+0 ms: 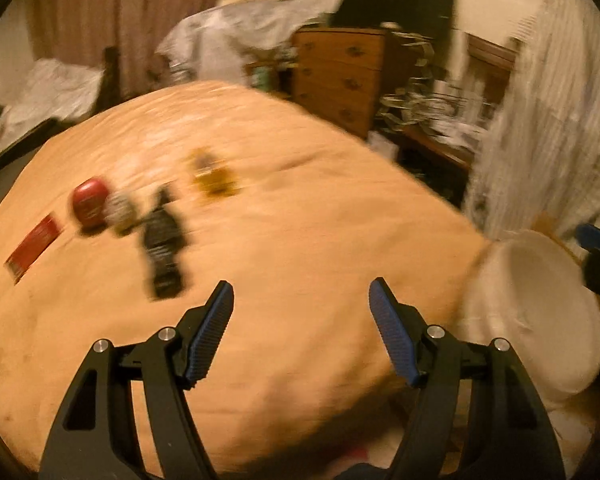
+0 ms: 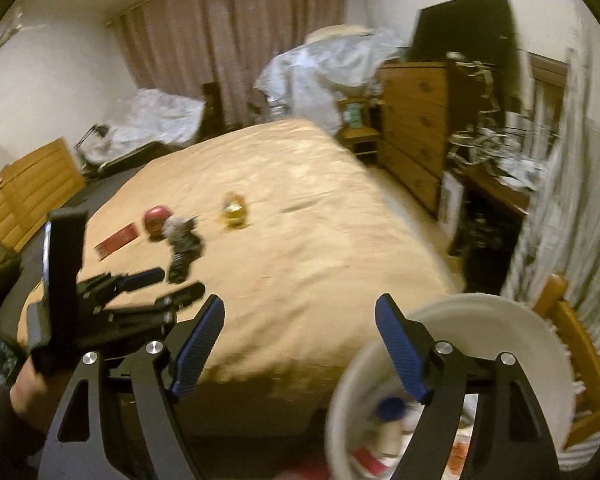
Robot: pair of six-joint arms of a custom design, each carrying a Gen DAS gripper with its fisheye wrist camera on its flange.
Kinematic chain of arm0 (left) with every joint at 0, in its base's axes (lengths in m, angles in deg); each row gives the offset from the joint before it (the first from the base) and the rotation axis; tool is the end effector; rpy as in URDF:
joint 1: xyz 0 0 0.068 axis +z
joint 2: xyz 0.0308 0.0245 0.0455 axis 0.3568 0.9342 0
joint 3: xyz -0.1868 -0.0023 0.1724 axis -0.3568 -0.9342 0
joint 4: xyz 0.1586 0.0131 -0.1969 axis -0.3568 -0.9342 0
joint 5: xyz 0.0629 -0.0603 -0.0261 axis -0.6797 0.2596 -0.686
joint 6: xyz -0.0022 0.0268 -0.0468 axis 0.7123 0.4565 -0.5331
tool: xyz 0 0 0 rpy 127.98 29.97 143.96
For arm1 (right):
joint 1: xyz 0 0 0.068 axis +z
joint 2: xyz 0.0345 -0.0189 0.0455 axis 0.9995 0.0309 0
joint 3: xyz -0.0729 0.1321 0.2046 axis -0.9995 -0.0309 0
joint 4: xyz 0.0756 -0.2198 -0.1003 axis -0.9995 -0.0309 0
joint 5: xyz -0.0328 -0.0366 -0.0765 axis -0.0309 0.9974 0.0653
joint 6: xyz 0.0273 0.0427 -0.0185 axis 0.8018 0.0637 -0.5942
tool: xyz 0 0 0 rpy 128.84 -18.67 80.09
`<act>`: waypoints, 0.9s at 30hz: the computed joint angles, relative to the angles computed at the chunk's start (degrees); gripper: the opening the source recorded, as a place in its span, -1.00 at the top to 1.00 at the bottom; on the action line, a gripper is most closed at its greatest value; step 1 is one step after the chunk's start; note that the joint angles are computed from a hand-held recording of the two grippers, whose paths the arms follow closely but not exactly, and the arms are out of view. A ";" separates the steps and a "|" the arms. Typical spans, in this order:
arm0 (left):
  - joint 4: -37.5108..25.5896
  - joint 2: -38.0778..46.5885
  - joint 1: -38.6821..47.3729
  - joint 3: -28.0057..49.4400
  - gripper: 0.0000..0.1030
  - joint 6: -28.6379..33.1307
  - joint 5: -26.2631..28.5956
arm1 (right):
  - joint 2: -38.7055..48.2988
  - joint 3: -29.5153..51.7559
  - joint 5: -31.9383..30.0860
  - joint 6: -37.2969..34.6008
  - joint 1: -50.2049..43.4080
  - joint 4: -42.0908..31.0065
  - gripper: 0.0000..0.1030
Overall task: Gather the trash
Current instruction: 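Move both open tools back over the remaining trash on the bed, then grasp the plaid cloth with the left tool while the right tool grasps the grey knit ball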
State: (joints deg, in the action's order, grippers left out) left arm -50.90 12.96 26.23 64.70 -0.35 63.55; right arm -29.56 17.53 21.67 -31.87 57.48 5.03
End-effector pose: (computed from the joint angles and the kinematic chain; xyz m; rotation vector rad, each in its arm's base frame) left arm 0.2079 0.0068 0.2341 0.4177 2.2796 -0.2262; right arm 0.0996 -0.0375 0.2503 0.0588 2.1775 0.2086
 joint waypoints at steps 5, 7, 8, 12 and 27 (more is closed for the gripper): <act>3.04 15.41 18.05 8.19 -0.31 5.85 5.47 | 6.79 -3.16 22.92 18.93 35.33 14.72 -0.52; 3.47 20.54 21.85 12.00 -0.31 6.34 6.25 | 16.46 -2.23 26.89 22.20 44.19 23.09 -0.44; 4.00 23.40 23.62 14.08 -0.31 6.21 6.37 | 20.81 -1.40 27.27 22.94 46.43 26.19 -0.30; 5.37 31.84 27.73 20.11 -0.31 6.92 6.75 | 41.91 5.44 26.31 26.24 52.94 38.25 -0.24; 4.30 52.46 33.23 34.74 -0.30 7.52 6.93 | 107.55 76.64 29.49 19.92 58.99 27.63 -0.20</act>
State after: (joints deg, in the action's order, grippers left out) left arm -46.60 65.42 59.46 99.44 7.17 70.48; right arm 77.99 94.16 51.16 -11.95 116.47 32.65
